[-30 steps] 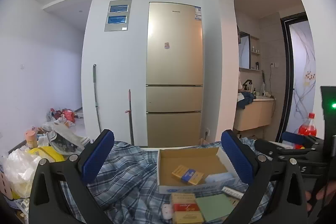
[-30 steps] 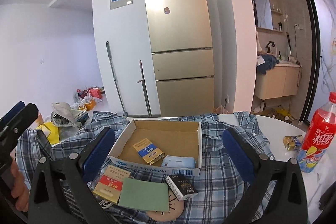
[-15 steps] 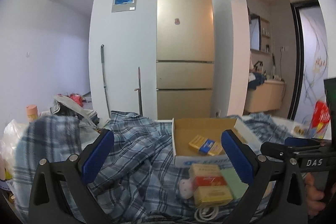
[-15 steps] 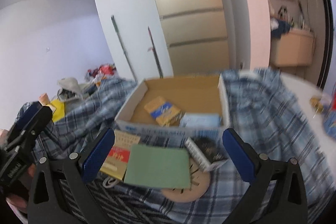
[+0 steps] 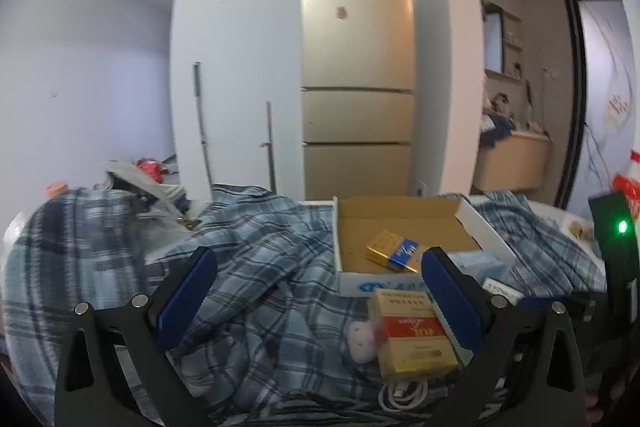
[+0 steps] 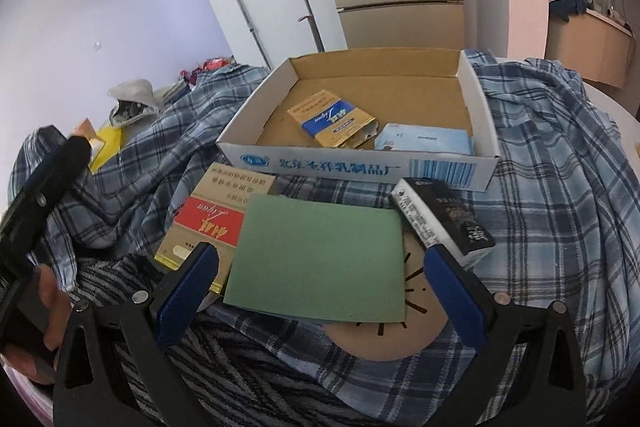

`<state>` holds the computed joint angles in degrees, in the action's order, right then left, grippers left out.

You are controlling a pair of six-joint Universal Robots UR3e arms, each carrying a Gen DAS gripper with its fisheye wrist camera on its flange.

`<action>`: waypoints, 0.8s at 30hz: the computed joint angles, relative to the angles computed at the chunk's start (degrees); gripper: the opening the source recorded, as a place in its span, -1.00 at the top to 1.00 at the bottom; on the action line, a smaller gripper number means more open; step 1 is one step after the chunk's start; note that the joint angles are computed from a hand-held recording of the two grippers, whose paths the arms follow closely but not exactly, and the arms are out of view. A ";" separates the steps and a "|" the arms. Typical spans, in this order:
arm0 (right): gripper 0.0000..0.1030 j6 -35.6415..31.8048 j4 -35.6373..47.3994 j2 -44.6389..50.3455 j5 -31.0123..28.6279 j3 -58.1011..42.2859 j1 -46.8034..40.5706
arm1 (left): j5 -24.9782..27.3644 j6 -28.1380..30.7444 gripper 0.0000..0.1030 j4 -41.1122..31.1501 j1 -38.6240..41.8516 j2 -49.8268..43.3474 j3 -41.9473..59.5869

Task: Organize soft objects
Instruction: 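Grasp the green card with the right tool while the left tool grasps the red-and-cream box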

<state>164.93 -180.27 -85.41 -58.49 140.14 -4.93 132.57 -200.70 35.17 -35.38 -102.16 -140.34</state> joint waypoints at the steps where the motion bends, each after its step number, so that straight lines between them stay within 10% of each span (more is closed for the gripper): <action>1: -0.99 -0.31 1.08 0.27 -0.04 -0.57 0.17 | -0.88 -0.49 -1.00 1.26 0.65 0.65 -1.13; 20: -0.89 -1.37 2.24 1.15 -1.84 -1.87 1.72 | 0.32 -1.13 -1.00 -0.95 -0.69 -0.22 0.67; 24: -0.50 -2.96 0.90 -2.36 -1.19 0.89 0.08 | 0.90 -0.81 -1.00 -0.95 -1.34 -0.84 1.27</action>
<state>161.97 -179.37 -87.78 -59.67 141.04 -4.85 133.47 -201.50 34.22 -36.72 -103.00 -139.06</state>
